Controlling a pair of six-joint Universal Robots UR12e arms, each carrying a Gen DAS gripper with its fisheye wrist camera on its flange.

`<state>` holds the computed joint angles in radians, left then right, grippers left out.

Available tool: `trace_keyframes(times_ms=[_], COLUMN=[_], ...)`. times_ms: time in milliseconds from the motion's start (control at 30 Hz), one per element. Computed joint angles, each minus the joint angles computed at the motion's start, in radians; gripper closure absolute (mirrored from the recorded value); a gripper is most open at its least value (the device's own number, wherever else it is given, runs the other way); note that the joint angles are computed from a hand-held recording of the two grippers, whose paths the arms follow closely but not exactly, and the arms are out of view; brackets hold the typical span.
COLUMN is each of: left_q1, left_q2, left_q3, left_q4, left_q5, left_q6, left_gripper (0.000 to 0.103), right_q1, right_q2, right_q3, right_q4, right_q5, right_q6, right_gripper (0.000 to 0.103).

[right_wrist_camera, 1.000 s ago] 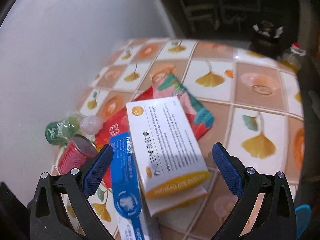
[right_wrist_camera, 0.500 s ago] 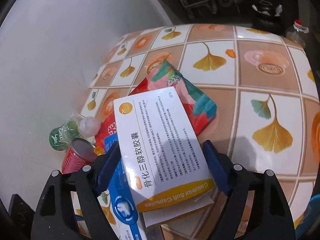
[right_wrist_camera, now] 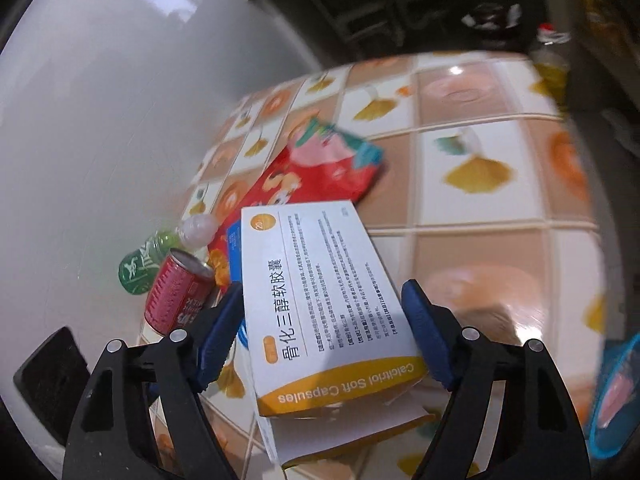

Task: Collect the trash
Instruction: 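Grasp the white medicine box with the right gripper while the left gripper approaches the blue toothpaste box, then grasp the blue toothpaste box with the left gripper while the right gripper holds the medicine box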

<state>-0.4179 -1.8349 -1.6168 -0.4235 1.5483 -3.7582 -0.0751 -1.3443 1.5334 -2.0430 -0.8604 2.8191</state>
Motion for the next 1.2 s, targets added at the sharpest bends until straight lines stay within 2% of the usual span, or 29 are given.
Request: trace_keyframes(times_ms=[100,167,233,367,467,567,633,733,933,1200], left_q1=[-0.008,-0.009,-0.016,-0.034,-0.046,-0.053,-0.053,-0.054,-0.065,-0.078], left_q2=[-0.024,-0.043,-0.069,-0.112,-0.138,-0.152,-0.153,-0.145,-0.104,0.028], left_q3=[0.044,0.074,0.116,0.186,0.225,0.240,0.240,0.226,0.184,0.038], left_q4=[-0.052,-0.084,-0.135,-0.226,-0.291,-0.318,-0.329,-0.316,-0.325,-0.342], left_q5=[0.074,0.096,0.139,0.226,0.278,0.319,0.316,0.308,0.276,0.115], left_q6=[-0.061,-0.105,-0.136,-0.136,-0.140,-0.145,-0.158,-0.163,-0.103,0.027], left_gripper=[0.006,0.006,0.006,0.007,0.016,0.025,0.035,0.038,0.045,0.048], right_q1=[-0.034,-0.051,-0.067,-0.068,-0.067,-0.071,-0.074,-0.084,-0.095,-0.103], right_q2=[-0.042,-0.066,-0.083,-0.119,-0.135,-0.143,-0.150,-0.160,-0.193,-0.285], right_q3=[0.064,0.102,0.123,0.178,0.206,0.222,0.232,0.244,0.276,0.353], right_q4=[-0.117,-0.167,-0.186,-0.258,-0.285,-0.287,-0.286,-0.272,-0.264,-0.210], right_q5=[-0.017,-0.036,-0.055,-0.137,-0.166,-0.169,-0.166,-0.151,-0.146,-0.176], right_q6=[0.078,0.111,0.115,0.102,0.083,0.065,0.059,0.048,0.034,-0.070], right_gripper=[0.029,0.029,0.029,0.028,0.029,0.030,0.030,0.030,0.030,0.030])
